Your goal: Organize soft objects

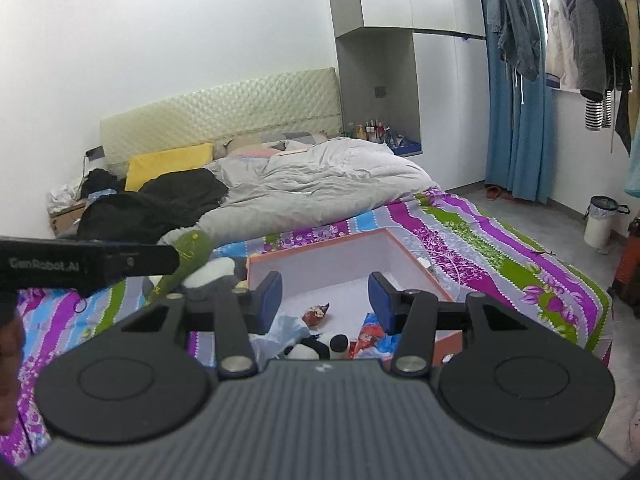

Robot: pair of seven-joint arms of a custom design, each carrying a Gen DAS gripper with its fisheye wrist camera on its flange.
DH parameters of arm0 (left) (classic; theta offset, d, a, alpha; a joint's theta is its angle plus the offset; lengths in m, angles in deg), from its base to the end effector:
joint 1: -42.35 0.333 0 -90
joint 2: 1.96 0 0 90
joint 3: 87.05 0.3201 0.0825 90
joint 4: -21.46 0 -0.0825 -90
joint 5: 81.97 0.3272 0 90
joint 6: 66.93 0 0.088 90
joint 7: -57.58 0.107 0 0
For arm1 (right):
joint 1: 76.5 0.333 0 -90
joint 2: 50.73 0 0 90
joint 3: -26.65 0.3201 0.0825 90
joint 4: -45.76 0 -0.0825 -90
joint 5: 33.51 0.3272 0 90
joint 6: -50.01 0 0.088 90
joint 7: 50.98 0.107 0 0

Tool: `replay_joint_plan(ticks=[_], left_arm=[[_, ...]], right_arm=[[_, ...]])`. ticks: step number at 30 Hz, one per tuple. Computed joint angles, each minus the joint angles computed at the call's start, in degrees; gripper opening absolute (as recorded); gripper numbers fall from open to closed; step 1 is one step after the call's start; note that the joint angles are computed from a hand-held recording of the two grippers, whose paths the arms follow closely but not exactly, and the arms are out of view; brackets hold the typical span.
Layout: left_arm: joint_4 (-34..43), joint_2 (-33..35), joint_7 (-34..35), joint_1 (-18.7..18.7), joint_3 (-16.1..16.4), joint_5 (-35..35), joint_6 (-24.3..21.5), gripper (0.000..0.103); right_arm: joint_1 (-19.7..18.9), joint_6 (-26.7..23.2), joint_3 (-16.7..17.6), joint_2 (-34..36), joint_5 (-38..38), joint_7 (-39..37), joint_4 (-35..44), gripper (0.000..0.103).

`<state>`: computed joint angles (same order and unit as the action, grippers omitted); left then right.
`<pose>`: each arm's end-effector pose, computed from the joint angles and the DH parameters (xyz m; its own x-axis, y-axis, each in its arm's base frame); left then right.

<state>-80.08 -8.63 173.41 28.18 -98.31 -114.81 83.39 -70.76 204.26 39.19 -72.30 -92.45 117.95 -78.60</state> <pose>0.4683 -0.2176 0.7220 -0.5943 -0.7868 0.1664 -0.4881 0.1885 -0.8522 0.3981 0.1810 0.6489 -0.1997 -0.9728 -0.1171 -0.3667 0.1850 -0.9118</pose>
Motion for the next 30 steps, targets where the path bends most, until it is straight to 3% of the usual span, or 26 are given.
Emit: replay_joint_plan(ticks=[12, 21, 30], left_arm=[[-12.6, -6.9, -1.9, -0.7, 0.9, 0.4, 2.0, 0.060], [-15.2, -7.4, -2.5, -0.1, 1.6, 0.7, 2.6, 0.060], [-14.6, -6.4, -4.0, 0.1, 1.4, 1.7, 1.8, 0.060]], right_arm=[[2.1, -3.6, 1.2, -1.7, 2.8, 2.4, -4.9, 0.051], [2.8, -6.6, 2.1, -1.6, 2.2, 3.4, -5.4, 0.051], [3.8, -5.8, 0.7, -1.1, 3.8, 3.0, -6.1, 0.051]])
